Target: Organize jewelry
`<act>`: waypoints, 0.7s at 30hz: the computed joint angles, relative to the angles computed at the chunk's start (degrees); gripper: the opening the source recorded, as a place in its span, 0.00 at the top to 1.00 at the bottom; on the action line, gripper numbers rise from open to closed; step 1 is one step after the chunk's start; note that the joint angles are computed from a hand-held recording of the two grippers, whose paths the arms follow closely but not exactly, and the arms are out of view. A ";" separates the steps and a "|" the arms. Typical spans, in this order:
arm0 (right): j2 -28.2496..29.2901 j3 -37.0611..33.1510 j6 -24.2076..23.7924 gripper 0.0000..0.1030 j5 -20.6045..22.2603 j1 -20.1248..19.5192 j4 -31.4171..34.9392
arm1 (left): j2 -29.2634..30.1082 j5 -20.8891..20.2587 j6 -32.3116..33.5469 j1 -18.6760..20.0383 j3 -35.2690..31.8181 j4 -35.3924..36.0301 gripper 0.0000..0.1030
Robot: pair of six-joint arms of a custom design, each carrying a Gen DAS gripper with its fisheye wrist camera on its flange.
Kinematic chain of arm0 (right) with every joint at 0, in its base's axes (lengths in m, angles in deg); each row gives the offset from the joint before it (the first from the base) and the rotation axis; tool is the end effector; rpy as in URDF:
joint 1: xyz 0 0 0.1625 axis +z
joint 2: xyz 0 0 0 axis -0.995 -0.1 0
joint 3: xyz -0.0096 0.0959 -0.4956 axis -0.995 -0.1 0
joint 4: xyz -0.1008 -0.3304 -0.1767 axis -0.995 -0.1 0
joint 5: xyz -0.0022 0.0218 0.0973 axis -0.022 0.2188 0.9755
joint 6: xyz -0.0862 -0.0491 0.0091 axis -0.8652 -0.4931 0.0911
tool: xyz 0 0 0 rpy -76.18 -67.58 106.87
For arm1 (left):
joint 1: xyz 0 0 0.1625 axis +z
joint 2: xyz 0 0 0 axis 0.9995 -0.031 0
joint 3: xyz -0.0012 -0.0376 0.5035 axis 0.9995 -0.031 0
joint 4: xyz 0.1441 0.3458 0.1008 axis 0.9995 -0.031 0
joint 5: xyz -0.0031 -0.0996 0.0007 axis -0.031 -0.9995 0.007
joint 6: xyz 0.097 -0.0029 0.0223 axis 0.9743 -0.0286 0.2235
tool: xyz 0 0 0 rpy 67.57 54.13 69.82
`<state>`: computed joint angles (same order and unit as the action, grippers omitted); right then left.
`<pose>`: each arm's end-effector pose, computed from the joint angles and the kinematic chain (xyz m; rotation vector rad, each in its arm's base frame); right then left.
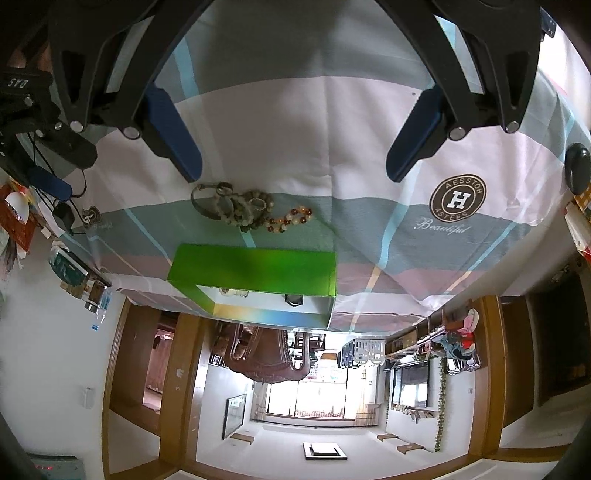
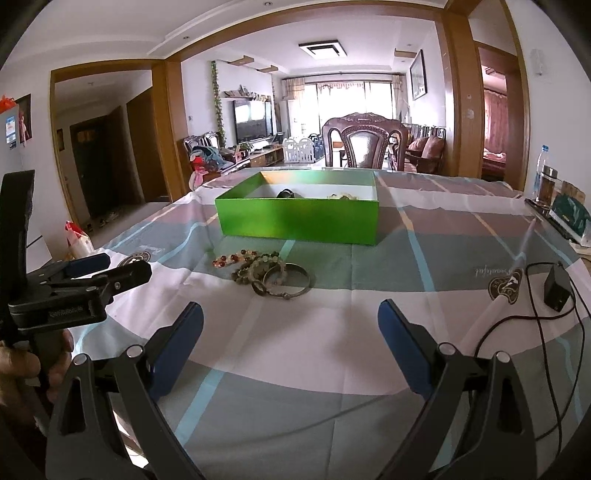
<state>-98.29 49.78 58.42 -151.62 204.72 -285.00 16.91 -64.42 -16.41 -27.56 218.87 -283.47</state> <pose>0.3278 -0.4132 0.0007 0.6821 -2.2544 1.1633 -0.0358 -0.4623 0.3093 0.5992 2.2854 -1.1185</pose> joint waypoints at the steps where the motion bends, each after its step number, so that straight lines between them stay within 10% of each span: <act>1: -0.12 -0.01 0.04 0.09 0.25 -0.21 0.21 | 0.02 -0.02 0.01 0.02 -0.02 0.00 0.04; 10: -0.96 -3.13 -2.68 0.11 1.79 -1.86 7.39 | -0.07 -0.24 -0.05 0.65 -0.12 0.69 0.04; 21: -2.89 -15.92 -9.69 0.39 3.08 -4.89 40.42 | -0.69 -0.31 -0.55 3.47 -0.99 2.04 0.04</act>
<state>-101.18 33.86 48.73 -148.53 199.84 -244.57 16.21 -64.73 -16.96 -24.09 217.88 -281.42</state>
